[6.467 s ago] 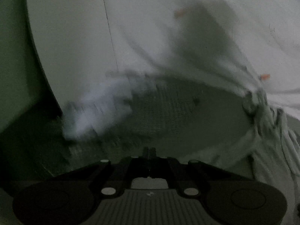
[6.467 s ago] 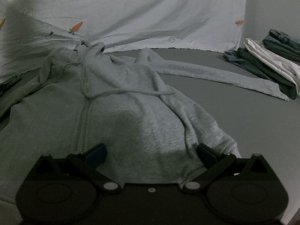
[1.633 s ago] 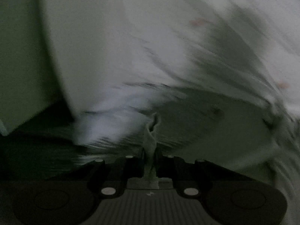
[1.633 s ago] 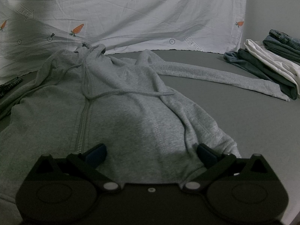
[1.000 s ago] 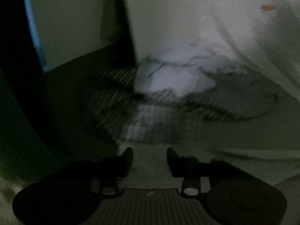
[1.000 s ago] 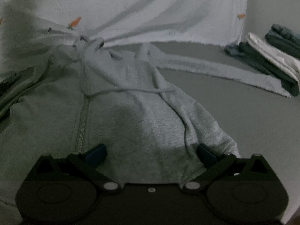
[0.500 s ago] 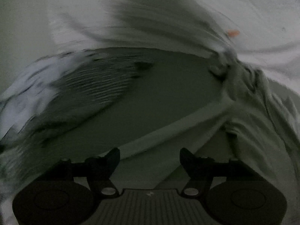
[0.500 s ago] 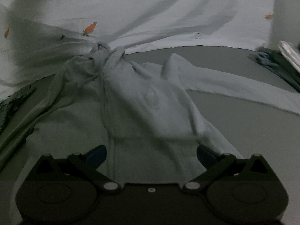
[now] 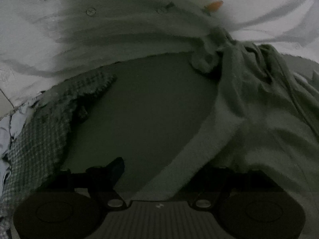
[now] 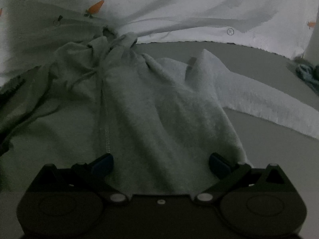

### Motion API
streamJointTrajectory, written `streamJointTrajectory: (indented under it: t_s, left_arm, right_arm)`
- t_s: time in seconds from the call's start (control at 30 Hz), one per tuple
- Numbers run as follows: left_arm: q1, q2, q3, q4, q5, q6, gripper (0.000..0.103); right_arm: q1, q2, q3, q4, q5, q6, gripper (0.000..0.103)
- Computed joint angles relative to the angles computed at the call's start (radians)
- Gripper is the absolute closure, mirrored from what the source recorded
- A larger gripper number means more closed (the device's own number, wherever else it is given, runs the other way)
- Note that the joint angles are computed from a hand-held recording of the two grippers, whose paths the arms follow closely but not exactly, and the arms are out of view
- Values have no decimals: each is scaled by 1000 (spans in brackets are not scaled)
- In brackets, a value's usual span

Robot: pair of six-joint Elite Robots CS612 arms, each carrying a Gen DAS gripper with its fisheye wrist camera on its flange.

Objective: Fold clothes

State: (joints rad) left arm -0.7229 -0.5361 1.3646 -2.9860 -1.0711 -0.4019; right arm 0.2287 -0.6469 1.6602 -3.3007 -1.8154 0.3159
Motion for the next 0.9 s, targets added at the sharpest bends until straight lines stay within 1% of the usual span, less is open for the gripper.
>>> streamJointTrajectory:
  t_s: [0.03, 0.1, 0.17, 0.2, 0.27, 0.37, 0.43, 0.5, 0.57, 0.63, 0.8, 0.87, 0.9]
  left_arm:
    - [3, 4, -7, 2, 22, -15, 23]
    - [5, 16, -30, 54, 112, -78, 23]
    - [20, 21, -57, 158, 168, -199, 24]
    - [30, 19, -63, 205, 173, -270, 24]
    - [51, 13, -57, 211, 135, -343, 25]
    - [65, -2, -34, 155, 92, -371, 25]
    - [65, -9, -13, 37, 35, -303, 24]
    - [65, -10, -8, -40, -56, -232, 24]
    - [61, 0, -29, -61, -124, -171, 22]
    - [50, 24, -70, -64, -167, -86, 21]
    - [20, 87, -176, -32, -176, 97, 20]
    - [11, 112, -221, -18, -140, 116, 21]
    - [10, 124, -242, -11, -131, 110, 23]
  right_arm:
    - [2, 2, -1, -5, -7, 3, 0]
    - [6, 6, -3, -14, -21, 7, 0]
    - [8, 8, -8, -11, -31, 15, 0]
    - [8, 8, -11, -4, -33, 18, 0]
    - [8, 5, -13, 9, -36, 25, 0]
    - [5, -1, -15, 33, -27, 29, 0]
    - [3, -2, -21, 47, -19, 34, 0]
    - [3, -1, -21, 43, -19, 35, 0]
    - [3, 5, -28, 39, -23, 27, 0]
    - [2, 7, -32, 38, -21, 27, 0]
    - [-2, 7, -24, 16, -7, 8, 0]
    - [-3, 8, -19, 4, -2, -1, 0]
    - [-4, 8, -18, -1, 1, -4, 0]
